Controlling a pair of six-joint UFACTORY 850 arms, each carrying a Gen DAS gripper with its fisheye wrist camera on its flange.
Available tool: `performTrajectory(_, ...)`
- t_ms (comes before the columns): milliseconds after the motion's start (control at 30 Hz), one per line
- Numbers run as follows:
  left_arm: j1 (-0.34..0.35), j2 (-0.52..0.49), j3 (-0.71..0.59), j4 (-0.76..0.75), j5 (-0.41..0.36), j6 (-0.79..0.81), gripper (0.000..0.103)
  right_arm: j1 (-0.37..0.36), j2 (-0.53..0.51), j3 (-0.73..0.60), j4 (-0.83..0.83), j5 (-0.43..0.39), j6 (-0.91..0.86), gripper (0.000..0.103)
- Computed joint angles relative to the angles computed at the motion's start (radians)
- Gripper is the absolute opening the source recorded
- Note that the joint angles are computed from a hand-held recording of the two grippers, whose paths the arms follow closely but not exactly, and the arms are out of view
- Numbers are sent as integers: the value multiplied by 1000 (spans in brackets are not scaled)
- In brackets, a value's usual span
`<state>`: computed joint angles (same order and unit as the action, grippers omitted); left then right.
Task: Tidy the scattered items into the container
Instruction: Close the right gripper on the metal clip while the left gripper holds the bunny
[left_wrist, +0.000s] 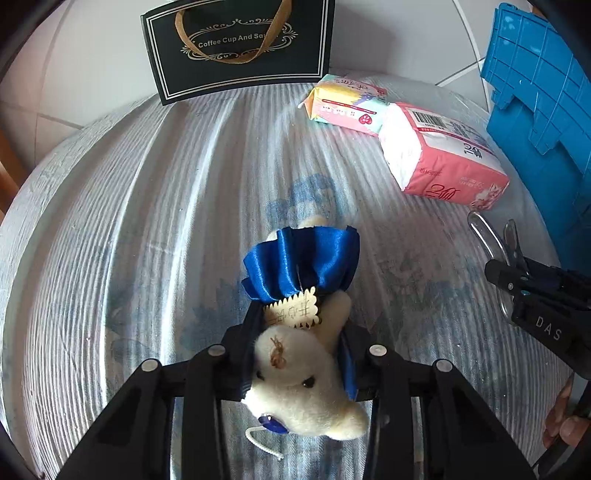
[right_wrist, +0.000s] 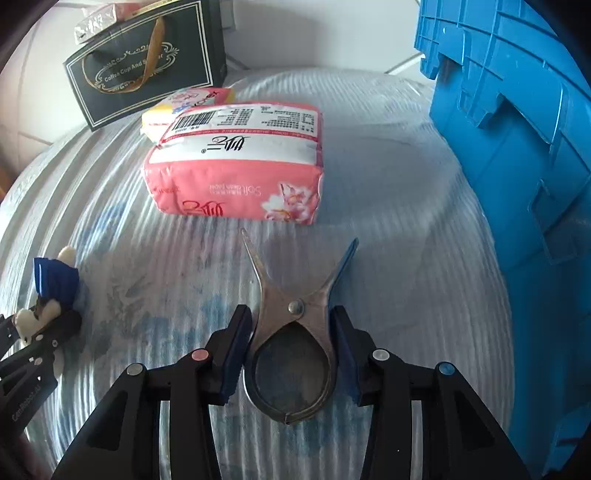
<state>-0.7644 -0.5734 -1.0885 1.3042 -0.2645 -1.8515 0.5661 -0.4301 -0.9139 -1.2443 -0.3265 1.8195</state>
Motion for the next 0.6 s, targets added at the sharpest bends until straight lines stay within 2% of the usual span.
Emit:
performTrajectory(100,-18,43,31,99,-35,-98,36,6,27,21,-2,49,0,43)
performTrajectory(267,-50,157,116,215,-101,-231,36,59,127,73,-88,66,106,41)
performTrajectory(300,-59,182,134,225,-118,-249,36,72,152,86,-121,60,141,3)
performTrajectory(333,-70,205,153,227,-133,-259,36,84,176,94,-125,56,149,1)
performTrajectory(500,-115,289,237,202,-160,-280,36,121,254,146,-6,68,46,1)
performTrajectory(567,-127,292,251,192,-155,-292,36,124,269,170,99,87,-40,4)
performTrajectory(600,-132,288,254,186,-149,-300,36,126,270,178,141,100,-70,9)
